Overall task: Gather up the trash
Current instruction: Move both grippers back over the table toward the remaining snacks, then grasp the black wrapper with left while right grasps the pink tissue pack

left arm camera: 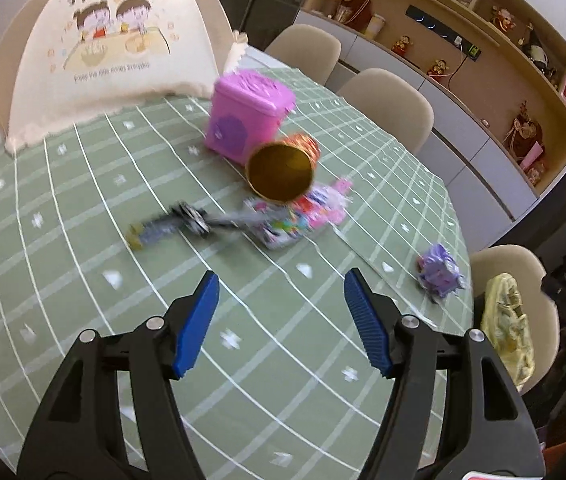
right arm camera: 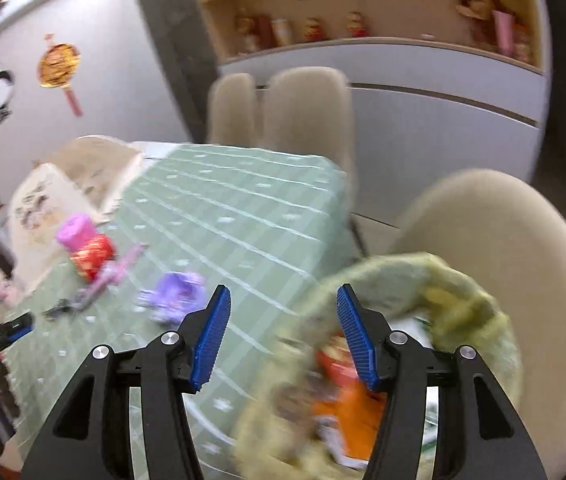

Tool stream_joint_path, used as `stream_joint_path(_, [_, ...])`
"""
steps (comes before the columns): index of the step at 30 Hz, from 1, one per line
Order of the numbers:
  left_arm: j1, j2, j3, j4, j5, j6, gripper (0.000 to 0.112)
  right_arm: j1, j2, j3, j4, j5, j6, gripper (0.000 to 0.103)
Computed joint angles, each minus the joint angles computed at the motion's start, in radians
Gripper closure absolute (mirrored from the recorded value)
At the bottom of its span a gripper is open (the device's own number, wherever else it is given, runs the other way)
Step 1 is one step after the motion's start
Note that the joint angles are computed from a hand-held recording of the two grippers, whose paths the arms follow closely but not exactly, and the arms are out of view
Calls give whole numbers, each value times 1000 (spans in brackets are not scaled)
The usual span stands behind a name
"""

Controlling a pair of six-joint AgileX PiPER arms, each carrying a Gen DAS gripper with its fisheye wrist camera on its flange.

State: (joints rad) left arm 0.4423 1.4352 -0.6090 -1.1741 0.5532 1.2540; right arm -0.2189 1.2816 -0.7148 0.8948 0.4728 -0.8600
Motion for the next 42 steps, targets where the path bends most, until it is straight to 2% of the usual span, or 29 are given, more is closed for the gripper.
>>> stream_joint_path(5, [20,130,-155,49,-9,64,51,222,114,-101,-26,-37,87,50])
stream_joint_path(8, [-1,228,-264,100,-18,15,51,373,209,-183,-98,-80,179,50])
stream_joint_path(10, [-15,297,-349,131,26,-48,51,442,272,-244,-176,-100,270,51])
stream_joint_path(14, [-78,359,-438,116,56,-103,51,500,361,-327,-248,-130,363,50])
stream_joint_path(17, [-156,411,-501,153,25,-221,51,509,416,-379,-340,-123,457,50])
stream_joint_path(18, [-190,424,-515,198,-35,-290,51,505,437,-400,-351,-106,473,50])
stream_joint_path(20, [-226,454,-549,288,-105,-446,51,493,461,-422,-312,-73,437,50])
stream_joint_path(23, [-208,495,-595,281,-68,-558,51,491,492,-441,-252,-61,371,50])
stream_joint_path(25, [-187,487,-576,208,-54,-517,51,498,531,-478,-219,-25,341,50])
stream_joint_path(28, [-152,440,-512,146,-48,-397,51,537,645,-609,-216,72,338,50])
stream_joint_path(32, [-89,405,-454,191,-59,-303,51,589,810,-799,-212,159,409,52])
stream_joint_path(35, [-13,398,-421,199,-40,-299,51,633,941,-975,-260,215,521,56])
stream_joint_path(38, [48,388,-392,178,-31,-278,51,657,1016,-1088,-295,245,565,56])
stream_joint_path(39, [67,384,-383,172,-29,-265,51,660,1032,-1114,-306,256,574,61])
stream_joint_path(40, [75,383,-378,169,-27,-258,51,667,1054,-1152,-330,274,596,74])
stream_joint_path(42, [94,382,-369,165,-21,-237,51,674,1076,-1193,-360,298,613,86])
